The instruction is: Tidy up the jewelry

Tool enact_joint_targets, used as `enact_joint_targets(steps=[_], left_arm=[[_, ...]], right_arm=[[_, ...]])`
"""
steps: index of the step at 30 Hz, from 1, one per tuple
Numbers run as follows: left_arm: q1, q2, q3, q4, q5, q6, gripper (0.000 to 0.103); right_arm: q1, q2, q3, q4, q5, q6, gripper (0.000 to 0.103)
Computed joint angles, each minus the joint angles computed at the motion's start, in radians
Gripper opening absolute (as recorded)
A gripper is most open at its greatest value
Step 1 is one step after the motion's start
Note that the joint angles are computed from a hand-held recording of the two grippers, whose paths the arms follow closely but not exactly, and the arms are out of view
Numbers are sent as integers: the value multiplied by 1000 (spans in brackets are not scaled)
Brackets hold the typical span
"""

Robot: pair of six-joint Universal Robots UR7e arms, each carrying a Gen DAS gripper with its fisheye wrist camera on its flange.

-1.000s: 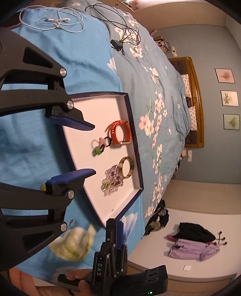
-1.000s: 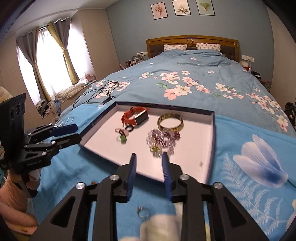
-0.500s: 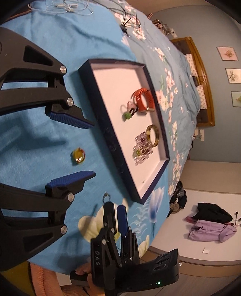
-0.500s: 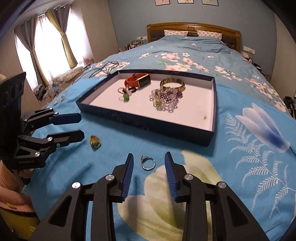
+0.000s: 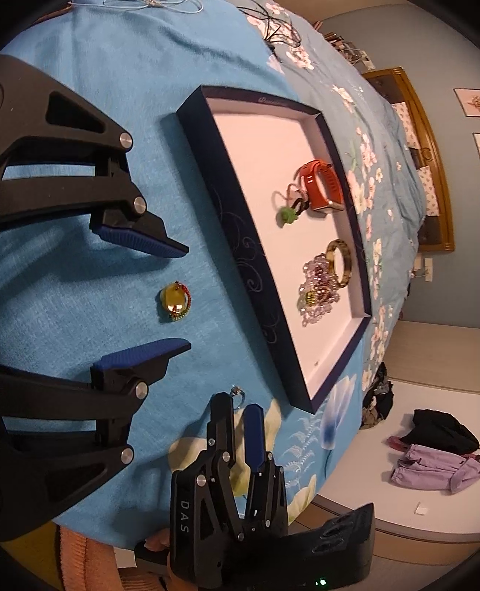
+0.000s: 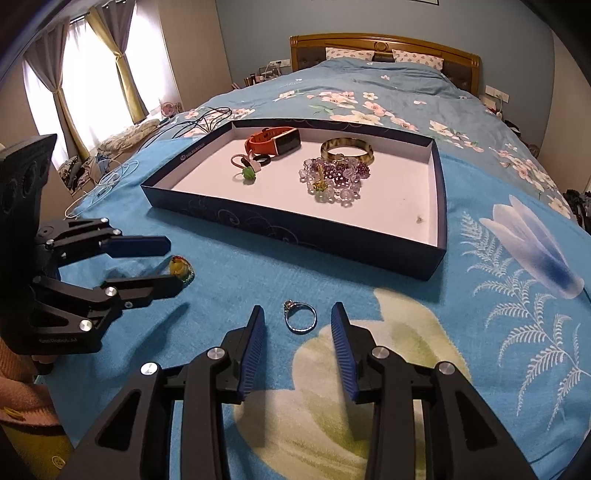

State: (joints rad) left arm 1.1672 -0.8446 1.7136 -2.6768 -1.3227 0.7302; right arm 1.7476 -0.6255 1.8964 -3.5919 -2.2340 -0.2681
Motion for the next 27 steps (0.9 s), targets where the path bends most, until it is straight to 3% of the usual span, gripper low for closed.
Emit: enact_joint_targets(steps=[8, 15, 27], left_arm=[[7, 11, -23, 41, -10, -20, 36], [5, 14, -26, 47, -10, -25, 25], [6, 4, -11, 21, -18, -27, 20]], right_arm=[[7, 14, -17, 4, -28, -6, 33], [6, 10, -14, 0, -32, 0, 16], [12, 15, -15, -10, -36, -10, 15]])
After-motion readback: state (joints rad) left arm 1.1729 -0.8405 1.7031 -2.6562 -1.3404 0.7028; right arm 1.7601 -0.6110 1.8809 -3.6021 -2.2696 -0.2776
